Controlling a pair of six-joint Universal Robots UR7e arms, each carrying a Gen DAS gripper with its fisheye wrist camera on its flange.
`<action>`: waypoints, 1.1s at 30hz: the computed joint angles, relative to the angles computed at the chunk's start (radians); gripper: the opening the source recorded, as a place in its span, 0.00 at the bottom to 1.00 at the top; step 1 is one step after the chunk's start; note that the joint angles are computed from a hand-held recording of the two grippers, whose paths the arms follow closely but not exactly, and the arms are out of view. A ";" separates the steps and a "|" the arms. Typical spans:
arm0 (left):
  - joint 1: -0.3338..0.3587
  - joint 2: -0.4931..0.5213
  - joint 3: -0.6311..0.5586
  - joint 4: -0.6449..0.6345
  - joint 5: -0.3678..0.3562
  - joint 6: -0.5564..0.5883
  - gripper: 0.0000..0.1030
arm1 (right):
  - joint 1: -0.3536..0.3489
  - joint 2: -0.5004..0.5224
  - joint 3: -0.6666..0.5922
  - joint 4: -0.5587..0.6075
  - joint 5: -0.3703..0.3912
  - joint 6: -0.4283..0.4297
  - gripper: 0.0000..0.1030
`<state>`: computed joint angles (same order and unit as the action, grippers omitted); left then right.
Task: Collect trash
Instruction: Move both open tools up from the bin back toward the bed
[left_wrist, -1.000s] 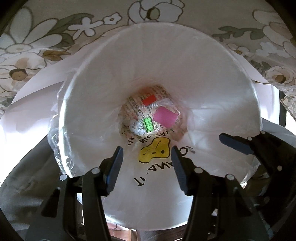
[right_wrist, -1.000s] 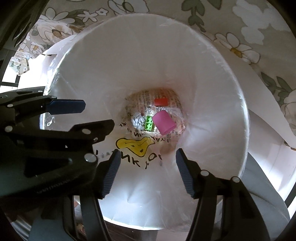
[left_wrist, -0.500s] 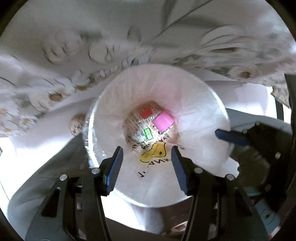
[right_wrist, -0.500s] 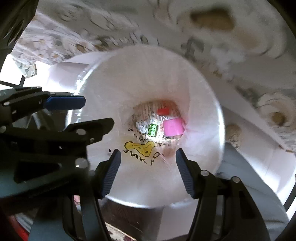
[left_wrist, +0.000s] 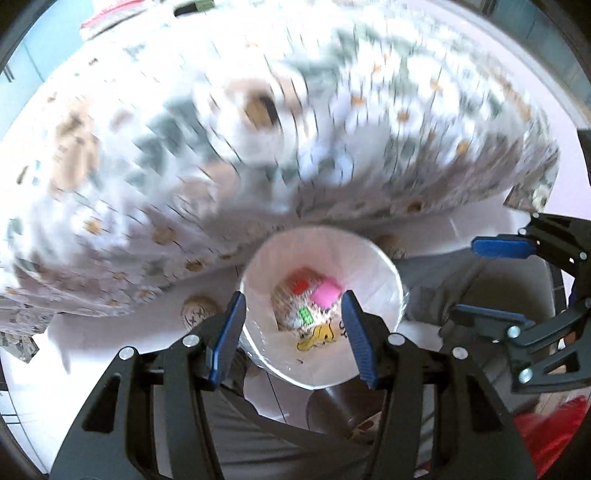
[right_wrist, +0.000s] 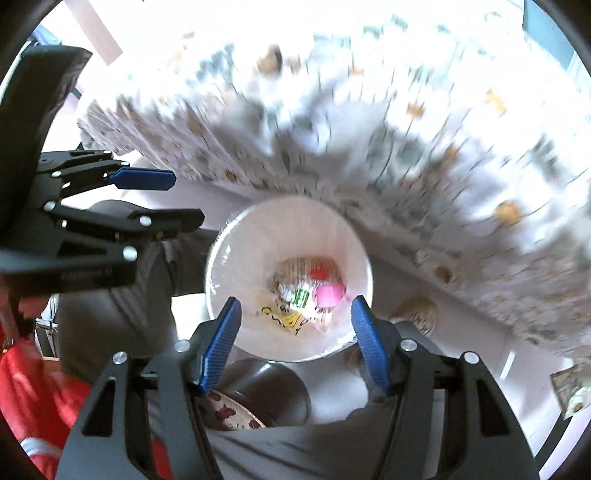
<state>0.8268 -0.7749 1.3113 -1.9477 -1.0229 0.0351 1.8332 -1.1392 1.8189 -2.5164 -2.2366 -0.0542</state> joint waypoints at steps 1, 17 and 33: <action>-0.004 -0.012 -0.005 -0.002 -0.002 -0.001 0.53 | 0.014 -0.012 -0.005 0.007 -0.006 -0.003 0.63; -0.062 -0.005 -0.229 -0.098 0.001 0.049 0.58 | 0.145 -0.089 -0.117 -0.053 -0.114 -0.098 0.66; -0.017 0.289 -0.678 -0.046 0.002 0.116 0.61 | 0.092 0.003 -0.351 -0.153 -0.091 -0.196 0.71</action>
<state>0.8096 -0.4857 0.6329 -1.9935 -1.0211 0.1511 1.9256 -1.1362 1.4676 -2.6697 -2.3278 -0.2498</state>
